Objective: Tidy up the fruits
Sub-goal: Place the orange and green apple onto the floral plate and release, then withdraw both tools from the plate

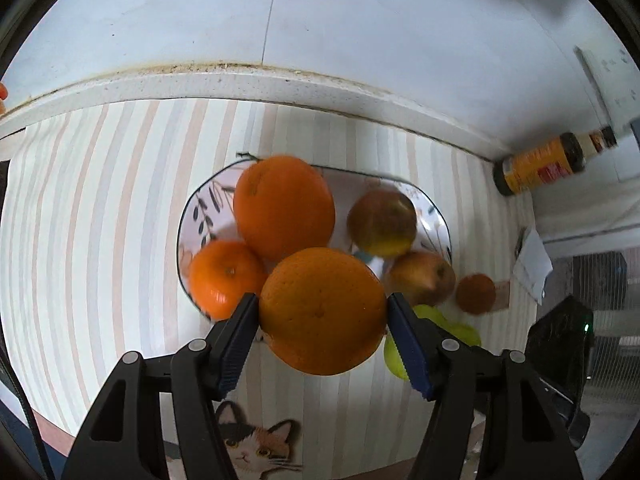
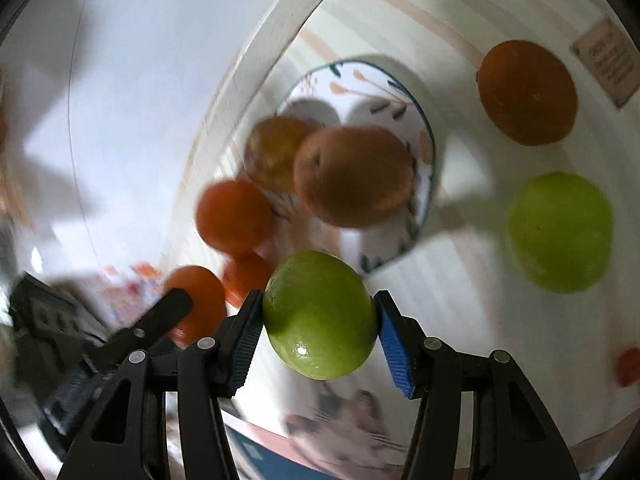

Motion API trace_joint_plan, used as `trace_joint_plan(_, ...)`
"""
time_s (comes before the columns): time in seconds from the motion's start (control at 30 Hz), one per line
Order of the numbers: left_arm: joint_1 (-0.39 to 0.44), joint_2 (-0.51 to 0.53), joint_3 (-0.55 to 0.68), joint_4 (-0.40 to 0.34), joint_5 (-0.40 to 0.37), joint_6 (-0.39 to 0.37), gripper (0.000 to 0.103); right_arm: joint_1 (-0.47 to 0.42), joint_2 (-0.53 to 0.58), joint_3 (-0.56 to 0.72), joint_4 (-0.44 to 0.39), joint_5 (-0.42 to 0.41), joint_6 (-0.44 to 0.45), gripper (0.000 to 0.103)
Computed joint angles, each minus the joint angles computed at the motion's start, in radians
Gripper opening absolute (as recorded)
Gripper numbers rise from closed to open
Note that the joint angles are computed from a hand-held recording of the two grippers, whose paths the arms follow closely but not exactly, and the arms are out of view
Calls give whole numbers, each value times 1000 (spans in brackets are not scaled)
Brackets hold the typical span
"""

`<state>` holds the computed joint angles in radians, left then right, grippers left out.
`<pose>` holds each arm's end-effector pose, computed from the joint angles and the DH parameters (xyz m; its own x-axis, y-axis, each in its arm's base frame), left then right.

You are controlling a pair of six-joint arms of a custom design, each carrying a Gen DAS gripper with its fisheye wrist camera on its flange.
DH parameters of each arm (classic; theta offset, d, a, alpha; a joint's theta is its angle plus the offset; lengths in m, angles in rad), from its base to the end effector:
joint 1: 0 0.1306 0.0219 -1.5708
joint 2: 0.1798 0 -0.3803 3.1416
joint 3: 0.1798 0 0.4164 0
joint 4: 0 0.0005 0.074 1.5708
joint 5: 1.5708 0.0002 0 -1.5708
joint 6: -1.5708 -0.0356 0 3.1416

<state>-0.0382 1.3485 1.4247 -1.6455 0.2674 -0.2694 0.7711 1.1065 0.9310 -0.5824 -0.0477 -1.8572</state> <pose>0.4202 -0.0260 0.4339 -0.9533 0.2933 -0.0718 0.3019 0.9188 -0.2543 0.2893 0.2828 0.3475 -0.5523 0.7993 0.2366 0.6766 0.2640 0.6874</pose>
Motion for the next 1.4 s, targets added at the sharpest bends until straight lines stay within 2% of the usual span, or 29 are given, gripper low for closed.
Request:
trace_joint_plan(0.07, -9, 28, 8, -8, -19, 19, 64, -7, -7, -32, 63, 19, -81, 63)
trace_joint_plan(0.1, -14, 37, 7, -9, -26, 19, 64, -11, -20, -44, 77, 26, -93, 76)
trace_joint_plan(0.17, -19, 40, 2, -5, -41, 6, 68, -9, -19, -37, 69, 48, -83, 85)
trace_joint_plan(0.2, -20, 37, -3, 0, -34, -1, 82, -11, -33, -39, 60, 53, -69, 85)
trace_joint_plan(0.23, -22, 29, -7, 9, -38, -5, 92, -9, -33, -29, 40, 56, -55, 85)
trace_joint_plan(0.33, -22, 12, -13, 24, -36, -12, 92, -10, -19, 12, -37, 60, 0, 85)
trace_joint_plan(0.47, -30, -17, -28, 61, -104, -20, 92, -22, 28, 105, -247, 45, 130, 85)
trace_joint_plan(0.5, -31, -25, -34, 69, -120, -23, 92, -24, 64, 162, -347, 43, 210, 85)
trace_joint_plan(0.53, -31, -34, -41, 75, -138, -30, 92, -25, 81, 189, -402, 47, 256, 85)
trace_joint_plan(0.6, -26, -53, -58, 89, -168, -36, 92, -18, 141, 282, -558, 78, 373, 94)
trace_joint_plan(0.77, -5, -98, -97, 113, -208, -55, 92, 16, 207, 406, -767, 181, 540, 95)
trace_joint_plan(1.0, 46, -179, -100, 93, -186, -82, 92, 60, 228, 498, -860, 231, 591, 95)
trace_joint_plan(1.13, 82, -232, -83, 85, -172, -107, 92, 103, 228, 556, -936, 296, 581, 95)
trace_joint_plan(1.4, 154, -313, -15, 10, -111, -181, 92, 196, 232, 689, -1072, 390, 534, 95)
